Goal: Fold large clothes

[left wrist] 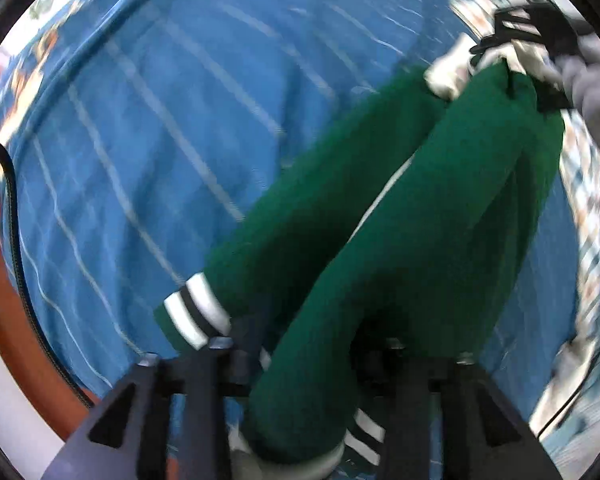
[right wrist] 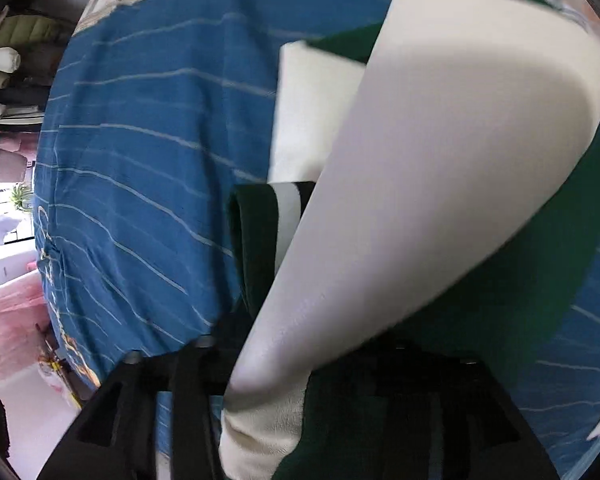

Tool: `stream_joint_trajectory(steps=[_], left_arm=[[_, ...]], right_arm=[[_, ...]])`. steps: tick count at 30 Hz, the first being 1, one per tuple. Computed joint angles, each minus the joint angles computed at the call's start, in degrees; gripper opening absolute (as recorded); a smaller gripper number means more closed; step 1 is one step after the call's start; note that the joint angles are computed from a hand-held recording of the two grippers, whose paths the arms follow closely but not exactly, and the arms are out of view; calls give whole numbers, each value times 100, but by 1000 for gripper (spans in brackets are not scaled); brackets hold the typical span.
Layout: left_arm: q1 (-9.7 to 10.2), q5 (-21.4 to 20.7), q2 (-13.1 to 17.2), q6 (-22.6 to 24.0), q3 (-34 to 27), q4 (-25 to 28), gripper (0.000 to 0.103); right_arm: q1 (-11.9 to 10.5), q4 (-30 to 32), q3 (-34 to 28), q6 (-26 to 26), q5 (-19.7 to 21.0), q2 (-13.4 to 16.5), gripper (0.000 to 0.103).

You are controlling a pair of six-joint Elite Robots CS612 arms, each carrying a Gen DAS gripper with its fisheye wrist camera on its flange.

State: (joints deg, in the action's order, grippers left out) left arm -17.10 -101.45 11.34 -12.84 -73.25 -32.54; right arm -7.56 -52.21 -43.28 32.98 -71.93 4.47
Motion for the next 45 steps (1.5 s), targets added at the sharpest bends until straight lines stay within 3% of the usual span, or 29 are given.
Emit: stream_joint_trajectory(steps=[1,2,4,6,9,11,13,15,18,20,22,24,25,26,29,33,35,37,41,45], left_arm=[[44,-7,-7,-73,-1,24,56],[103,91,-18,-177,-23,52,64],[177,220,-32,-315,-54,89,65],[229,419,-65,-477,-19,192,65],[189,731,-16,-633,-94,110,65],[78,879,97,-620,-175,46,66],[-105,1353,319,-560,-363,70,66],[-223,1722,517,-425,-548,11,70],[-223,1796,557,-399,-565,-69,79],[-168,1579,511,-390,-489,-26,80],[-109,1433,459,-362,-416,11,80],[-101,1442,414,-258,-368,66,80],[-101,1492,393,-195,-342,79,80],[-124,1579,374,-124,-317,109,80],[-183,1681,260,-126,-43,5,80],[-181,1666,40,-83,490,-326,80],[-182,1774,-122,23,757,-565,80],[-80,1743,-302,178,1041,-881,80],[51,1682,-594,278,1302,-1214,80],[133,1341,-511,257,936,-766,79]], right_arm=[[-23,-108,-134,25,267,96,72],[-77,-231,-447,24,775,265,73],[-173,-270,-866,-83,1423,451,73],[-300,-216,-1406,-84,1793,646,73],[-516,69,-2178,57,1554,852,73],[-720,307,-2807,268,1030,1038,75],[-955,535,-3378,510,604,1265,79],[-1160,690,-3751,699,456,1480,79],[-1509,574,-4282,1090,957,2003,79],[-1692,-11,-4500,1322,1788,2446,79],[-1748,-421,-4428,1308,2348,2692,83],[-1729,-1013,-4324,1257,2489,2818,87],[-1698,-1483,-4248,1149,2518,2844,70],[-1671,-1713,-4158,1072,2654,2839,32],[-1559,-1640,-4081,1007,2297,2695,17],[-1604,-1873,-4789,2355,1895,2856,12],[-1684,-1585,-5453,3138,1618,2979,12],[-1751,-991,-6112,3680,1244,3029,12],[-1822,771,-7513,4864,436,2950,12],[-1766,2656,-8453,5717,-314,2495,12]])
